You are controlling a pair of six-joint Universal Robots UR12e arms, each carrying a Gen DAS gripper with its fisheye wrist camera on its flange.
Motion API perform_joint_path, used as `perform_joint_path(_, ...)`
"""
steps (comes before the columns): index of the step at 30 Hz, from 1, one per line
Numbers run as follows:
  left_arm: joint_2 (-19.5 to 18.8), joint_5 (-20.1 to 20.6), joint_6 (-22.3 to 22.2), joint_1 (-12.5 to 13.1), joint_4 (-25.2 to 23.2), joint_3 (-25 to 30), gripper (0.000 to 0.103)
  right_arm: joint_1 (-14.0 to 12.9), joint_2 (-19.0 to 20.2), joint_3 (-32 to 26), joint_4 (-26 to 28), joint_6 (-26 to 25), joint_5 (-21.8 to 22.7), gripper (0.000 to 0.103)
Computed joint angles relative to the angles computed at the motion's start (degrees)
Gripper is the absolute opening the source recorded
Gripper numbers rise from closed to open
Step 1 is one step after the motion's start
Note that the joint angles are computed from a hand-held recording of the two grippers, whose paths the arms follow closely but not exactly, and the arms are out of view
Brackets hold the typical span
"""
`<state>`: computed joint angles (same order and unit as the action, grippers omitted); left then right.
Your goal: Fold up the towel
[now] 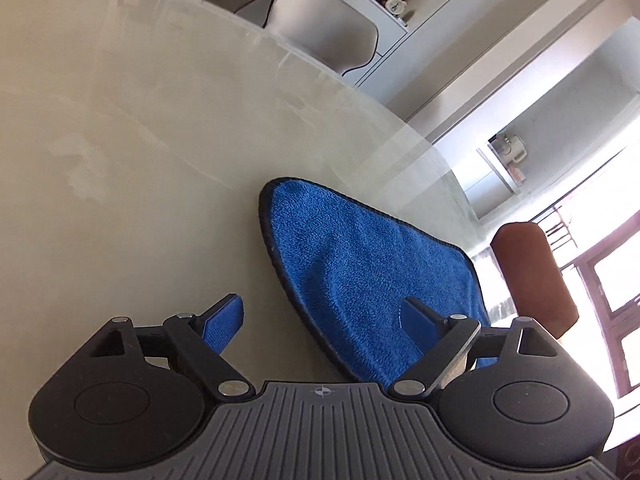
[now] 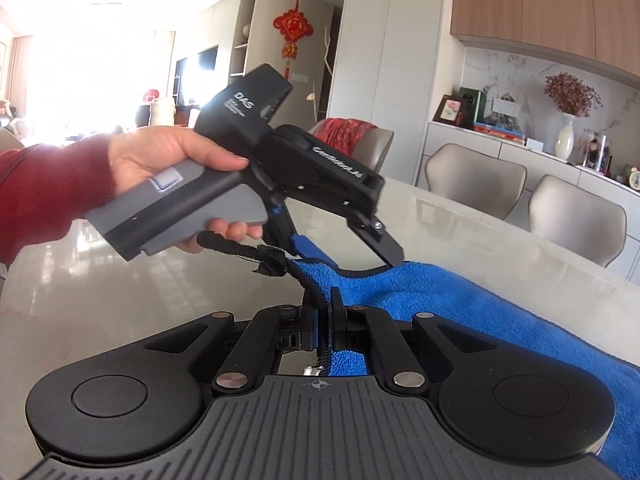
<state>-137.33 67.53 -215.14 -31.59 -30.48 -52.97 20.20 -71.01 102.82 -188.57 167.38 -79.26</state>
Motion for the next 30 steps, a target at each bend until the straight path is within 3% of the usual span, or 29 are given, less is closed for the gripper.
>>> perform_joint_path(7, -3.27, -0.71, -4.88, 0.03, -0.13, 4.83, 0.092, 0.27, -0.17, 0.32, 0.45, -0.43, 0.46, 0.005)
perform_joint_path(12, -4.64, 1.34, -4.67, -0.33, -0.83, 7.44, 0.09, 0.55, -0.06, 0.26, 1.05, -0.9, 0.73, 0.005)
perform_joint_path(15, -5.08, 2.64, -2.81, -0.55, -1.46, 8.38, 0.077, 0.71, -0.02, 0.33, 0.94, -0.92, 0.69, 0.005)
perform_joint_path(17, -5.29, 3.2, -0.53, -0.72, -2.4, 9.07, 0.056, 0.72, -0.02, 0.42, 0.63, -0.56, 0.56, 0.005)
perform_joint_path(18, -5.42, 3.85, 0.99, -0.9, -2.76, 9.46, 0.051, 0.68, -0.03, 0.43, 0.51, -0.38, 0.57, 0.005)
perform_joint_path(22, -5.4, 4.43, 4.94, -1.3, -2.75, 9.85, 0.004, 0.43, -0.09, 0.53, -0.17, 0.95, 0.9, 0.006)
perform_joint_path(30, -4.66, 6.46, 5.15, -1.7, -0.34, 9.45, 0.003, 0.14, -0.42, 1.3, -1.84, 2.41, 0.7, 0.006)
